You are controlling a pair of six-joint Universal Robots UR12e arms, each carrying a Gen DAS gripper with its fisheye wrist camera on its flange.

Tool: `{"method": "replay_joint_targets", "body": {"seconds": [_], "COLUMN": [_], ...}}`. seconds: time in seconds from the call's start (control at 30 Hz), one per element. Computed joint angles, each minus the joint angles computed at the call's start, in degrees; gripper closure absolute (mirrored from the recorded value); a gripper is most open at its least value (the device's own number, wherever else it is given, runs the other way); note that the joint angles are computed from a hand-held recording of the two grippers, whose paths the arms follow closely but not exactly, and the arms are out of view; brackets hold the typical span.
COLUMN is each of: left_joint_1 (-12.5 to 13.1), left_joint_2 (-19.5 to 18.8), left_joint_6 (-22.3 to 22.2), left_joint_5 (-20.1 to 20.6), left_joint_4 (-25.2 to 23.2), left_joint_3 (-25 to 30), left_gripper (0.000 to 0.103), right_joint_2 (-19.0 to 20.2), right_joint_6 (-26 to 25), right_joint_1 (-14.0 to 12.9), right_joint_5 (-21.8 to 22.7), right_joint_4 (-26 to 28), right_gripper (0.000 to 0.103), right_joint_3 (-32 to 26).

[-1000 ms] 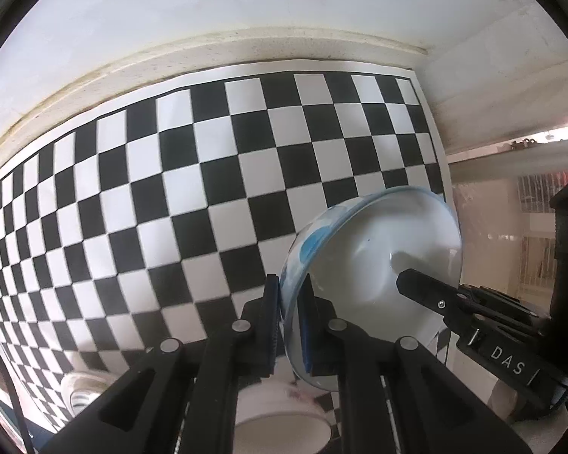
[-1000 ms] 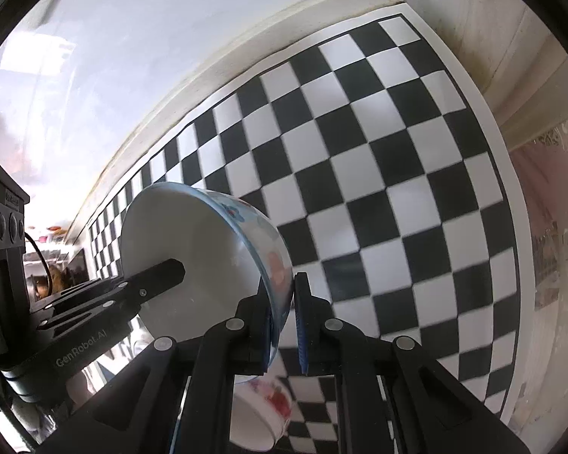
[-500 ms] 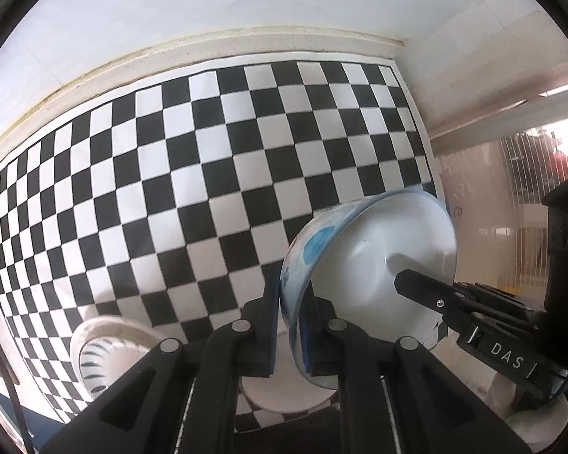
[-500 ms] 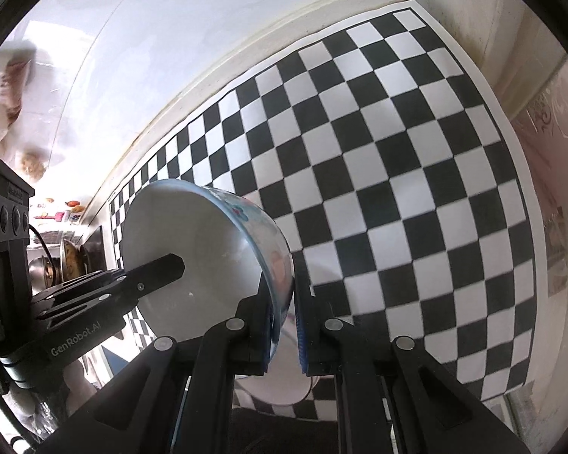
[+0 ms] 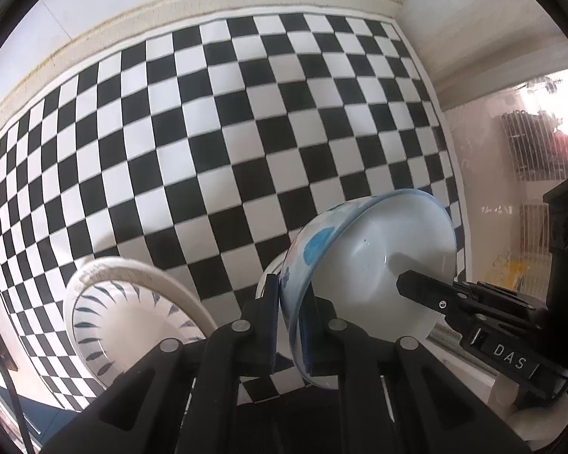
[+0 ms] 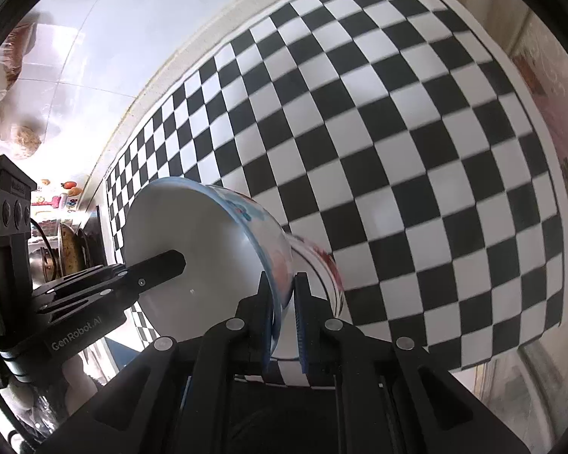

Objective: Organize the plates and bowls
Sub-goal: 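Lift the blue-pattern bowl with both tools and lower it into the bowl stack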

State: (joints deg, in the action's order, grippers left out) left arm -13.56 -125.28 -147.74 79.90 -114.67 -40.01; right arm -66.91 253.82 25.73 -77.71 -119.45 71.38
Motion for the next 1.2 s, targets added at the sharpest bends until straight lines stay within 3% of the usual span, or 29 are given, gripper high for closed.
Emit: {"method": "replay_joint_targets", "body": {"seconds": [0.67,1.2], "left_joint_1": [-0.5,-1.0], "left_joint_2": [3.3,4.4], "left_joint_6": [0.1,-0.6], "left_joint_5": [6.6,7.7], "left_joint_4": [2.8,5.4], "left_joint_3": [-9.1,-11.4], "left_gripper": [0.095,0.095], "right_joint_2": [0.4,-1.1], "right_joint_6": [1.1,1.8], "right_joint_1": [0.8,0.1], "right_joint_5": [3.8,6.3], "right_joint_4": [0.6,-0.6], "right_gripper": [0.091,0.092], "right_joint_3": [2.5,5.5]}}
